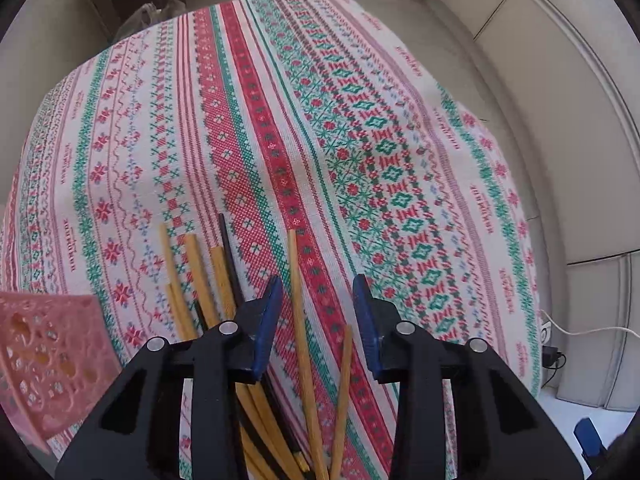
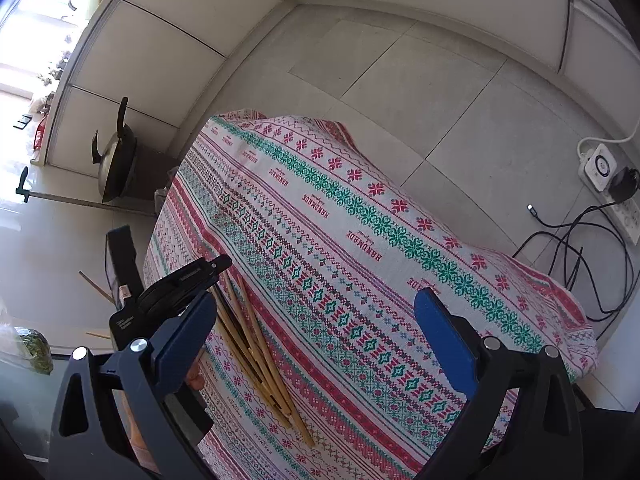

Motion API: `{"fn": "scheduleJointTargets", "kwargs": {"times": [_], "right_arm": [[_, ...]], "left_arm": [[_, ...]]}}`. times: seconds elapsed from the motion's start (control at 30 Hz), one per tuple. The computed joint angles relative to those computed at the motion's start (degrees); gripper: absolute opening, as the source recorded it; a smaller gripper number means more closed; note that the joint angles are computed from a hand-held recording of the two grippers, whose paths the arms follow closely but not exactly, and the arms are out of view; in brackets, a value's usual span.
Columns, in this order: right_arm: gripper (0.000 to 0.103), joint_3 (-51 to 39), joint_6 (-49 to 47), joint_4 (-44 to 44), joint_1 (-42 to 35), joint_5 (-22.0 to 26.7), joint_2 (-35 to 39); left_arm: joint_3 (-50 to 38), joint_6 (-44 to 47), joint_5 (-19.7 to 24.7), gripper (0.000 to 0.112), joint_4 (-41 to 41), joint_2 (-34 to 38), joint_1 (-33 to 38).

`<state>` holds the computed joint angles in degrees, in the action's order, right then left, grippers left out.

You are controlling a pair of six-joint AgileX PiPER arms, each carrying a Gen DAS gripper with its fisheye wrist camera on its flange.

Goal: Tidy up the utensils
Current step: 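Lower the left gripper onto the chopstick pile and grasp another chopstick, then lift the chopstick with the left gripper and carry it over the pink holder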

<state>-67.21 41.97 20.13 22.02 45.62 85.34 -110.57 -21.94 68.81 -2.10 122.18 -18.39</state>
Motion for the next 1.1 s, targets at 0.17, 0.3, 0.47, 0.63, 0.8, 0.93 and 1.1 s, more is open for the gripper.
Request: {"fn": "scheduleJointTargets", "kwargs": {"times": [0.17,0.3,0.47,0.63,0.8,0.93,1.1], "right_arm": [[0.096,-0.47,-0.08,0.71,0.41,0.28,1.50],[0.096,-1.01,1.09,0.24,0.97,0.25,2.54],[0.096,-2.86,-0.16,1.17,2.04,1.08,5.81],[0.096,-8.91,0.86,-2.76,5.97,2.54,12.61],[0.096,-20.37,1.12,-5.94,12.15,4.44,22.30],[0.096,-33.74,5.80,-16.46,17.58,10.13,31.39],[0.078,-44.95,3.92,-17.05,18.65,16.84,40.66]], "left_arm": [[-1.59,-1.65,0.01,0.022,3.24,2.04,-0.58],[3.57,-0.98,-3.45,0.005,5.03,-0.75,-1.52],[18.34,-1.40,-12.40,0.004,4.14,-10.43,-1.97],[32.77,-0.64,-15.95,0.004,3.17,-25.24,-2.53],[42.10,-0.62,-14.41,0.004,3.06,-44.92,-2.01],[46.18,-4.76,-10.60,0.004,8.60,-60.03,-4.05],[46.84,-7.27,-8.35,0.004,13.14,-69.01,-4.41]]}}
